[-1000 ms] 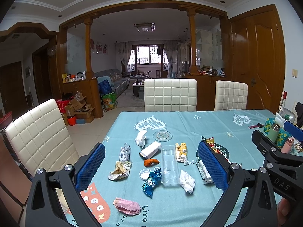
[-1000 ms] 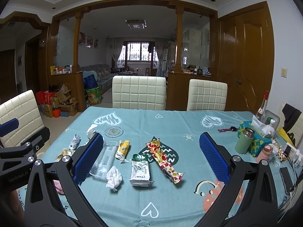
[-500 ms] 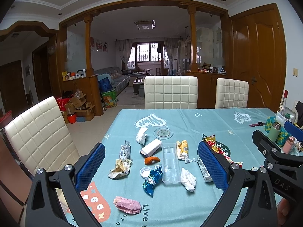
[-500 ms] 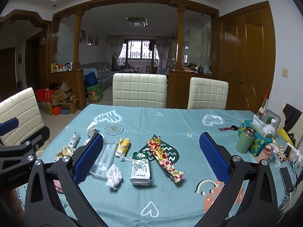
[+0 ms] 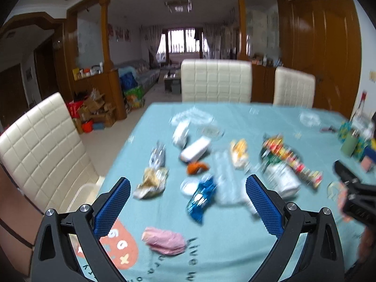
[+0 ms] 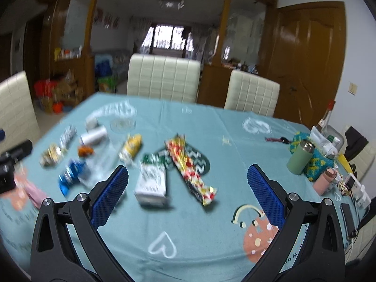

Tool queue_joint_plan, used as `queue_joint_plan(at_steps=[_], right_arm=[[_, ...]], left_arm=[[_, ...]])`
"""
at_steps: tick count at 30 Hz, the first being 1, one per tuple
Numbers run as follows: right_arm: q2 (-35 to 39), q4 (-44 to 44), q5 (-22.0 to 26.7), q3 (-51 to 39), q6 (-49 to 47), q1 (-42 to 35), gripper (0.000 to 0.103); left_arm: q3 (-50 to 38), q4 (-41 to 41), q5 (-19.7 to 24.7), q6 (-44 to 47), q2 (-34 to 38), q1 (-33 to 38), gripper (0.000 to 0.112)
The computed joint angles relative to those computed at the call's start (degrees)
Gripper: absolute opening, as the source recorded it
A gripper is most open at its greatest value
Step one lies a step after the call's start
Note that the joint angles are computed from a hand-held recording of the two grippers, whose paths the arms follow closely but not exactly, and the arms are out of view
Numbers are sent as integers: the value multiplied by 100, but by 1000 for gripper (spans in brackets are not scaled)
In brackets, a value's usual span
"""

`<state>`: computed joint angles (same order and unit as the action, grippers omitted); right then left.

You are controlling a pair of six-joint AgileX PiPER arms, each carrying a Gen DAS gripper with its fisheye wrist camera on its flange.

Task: Collect trash
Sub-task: 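Grasp the blue wrapper with the left tool while the right tool grasps the tissue pack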

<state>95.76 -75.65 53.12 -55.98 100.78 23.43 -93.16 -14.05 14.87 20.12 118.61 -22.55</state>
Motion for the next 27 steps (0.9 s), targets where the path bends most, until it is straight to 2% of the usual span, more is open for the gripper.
queue_joint_plan(at_steps=[2,3,5,7,10,12,17,20,23,24,26,27], right_arm=[[266,-16,-265,51,-113,-220,100],[397,68,-470,8,-251,-368,100],[589,219,-871,-71,-425,-596,100],[777,527,-1445,-250,-731,-911,100],[975,983,-2205,-465,-1165,-1296,100],[1147,995,-2434,-587,-1200,-1403,99],[1597,1464,-2604,-1087,-1776,-1501,85],[1775,1998,-2826,-1333,-2330,-1648,85],[1911,2208,-2865,-1501,-2593,-1741,81],[1924,2292,-2893,-1513,-2683,-1779,80],[1998,2575,-2967,-1590,-2969,-1870,71],[2031,2740,-3009,-1623,-3135,-1913,66]], left_arm=[[-282,880,205,-785,336,24,96],[-641,1003,562,-931,636,89,96],[-1079,669,1035,-722,992,207,96],[-1275,389,1287,-483,1164,245,96],[-1179,731,1161,-687,1219,175,96],[-1320,1142,1161,-1049,1332,109,96],[-2211,1118,1703,-1021,1763,-15,96],[-2702,1264,1940,-1048,2036,-165,96],[-3561,1448,2470,-1163,2522,-276,96],[-4086,1460,2819,-1200,2809,-289,96],[-4688,1449,3201,-1213,3143,-288,95],[-5047,1459,3423,-1205,3342,-289,87]])
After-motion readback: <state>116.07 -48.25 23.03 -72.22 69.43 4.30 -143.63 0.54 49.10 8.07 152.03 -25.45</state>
